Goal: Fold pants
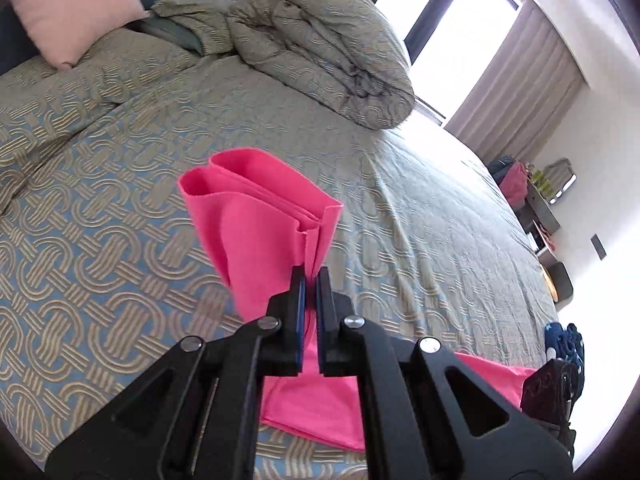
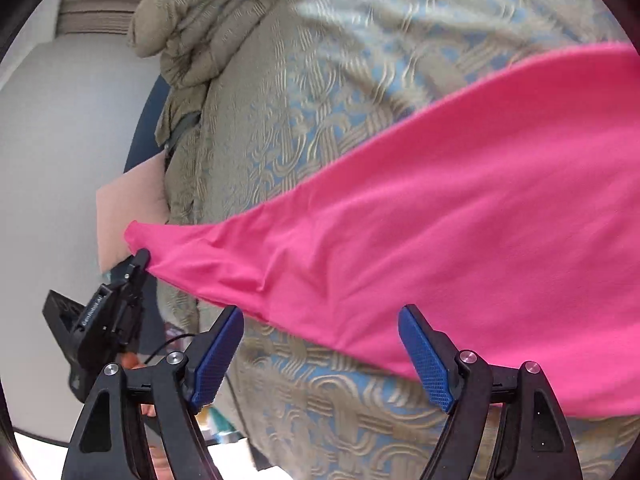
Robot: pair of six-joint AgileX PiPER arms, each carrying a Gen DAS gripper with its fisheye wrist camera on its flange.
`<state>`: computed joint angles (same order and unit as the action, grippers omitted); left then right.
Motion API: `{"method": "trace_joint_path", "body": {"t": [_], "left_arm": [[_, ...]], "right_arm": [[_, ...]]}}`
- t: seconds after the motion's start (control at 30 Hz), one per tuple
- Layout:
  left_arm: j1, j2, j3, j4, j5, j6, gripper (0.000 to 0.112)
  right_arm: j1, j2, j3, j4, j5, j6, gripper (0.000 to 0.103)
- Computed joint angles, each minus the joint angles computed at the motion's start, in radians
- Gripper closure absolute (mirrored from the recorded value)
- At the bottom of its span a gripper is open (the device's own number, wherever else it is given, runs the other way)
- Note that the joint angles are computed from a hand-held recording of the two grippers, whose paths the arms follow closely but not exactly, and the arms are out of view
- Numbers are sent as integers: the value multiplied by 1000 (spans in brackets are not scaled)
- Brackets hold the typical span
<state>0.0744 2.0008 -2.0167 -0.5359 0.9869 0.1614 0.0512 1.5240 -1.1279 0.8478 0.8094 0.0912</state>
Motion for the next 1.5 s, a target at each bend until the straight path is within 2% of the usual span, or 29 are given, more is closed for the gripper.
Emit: {"method": "trace_joint_path", "body": {"t": [0.13,0.2,0.33,0.4,0.5,0.73,0.8,0.87,0.9,0.97,1.07,1.23,1.37,1.5], "left_arm": [[-136,-42,68,-21,7,50,107],[-223,-48,109,-17,8,57,107],[-382,-12,185,11,19,11,107],[-445,2,235,41,-2,-13,106],[-504,-29,314,133,-79,-59,106],[-458,-40,295,62,-39,-22,105],[-456,-58,314,51,-32,13,94],[-456,-70,323,44,6,41,54],[-454,-88,341,40,14,60,51],[-454,-126,385,36,5,105,50],[-432,-175,431,82,7,117,50],[-331,-208,453,124,3,105,50],[-245,-219,460,150,-20,88,50],[-187,-214,457,172,-46,47,50]], "right_arm": [[-137,-108,85,-15,28,-57,21],[-221,-147,156,69,51,-150,21],[-419,-194,283,218,168,-328,21],[-474,-199,310,239,195,-357,21],[-542,-196,336,260,251,-400,21],[-566,-154,334,326,313,-479,21],[-545,-125,326,364,318,-493,21],[-501,-74,286,390,315,-489,21],[-482,-51,262,373,312,-465,21],[-445,-25,218,318,286,-398,21],[-407,7,168,298,283,-385,21],[-388,17,155,288,271,-345,21],[-424,17,173,303,259,-363,22],[-396,101,76,289,274,-409,22]]}}
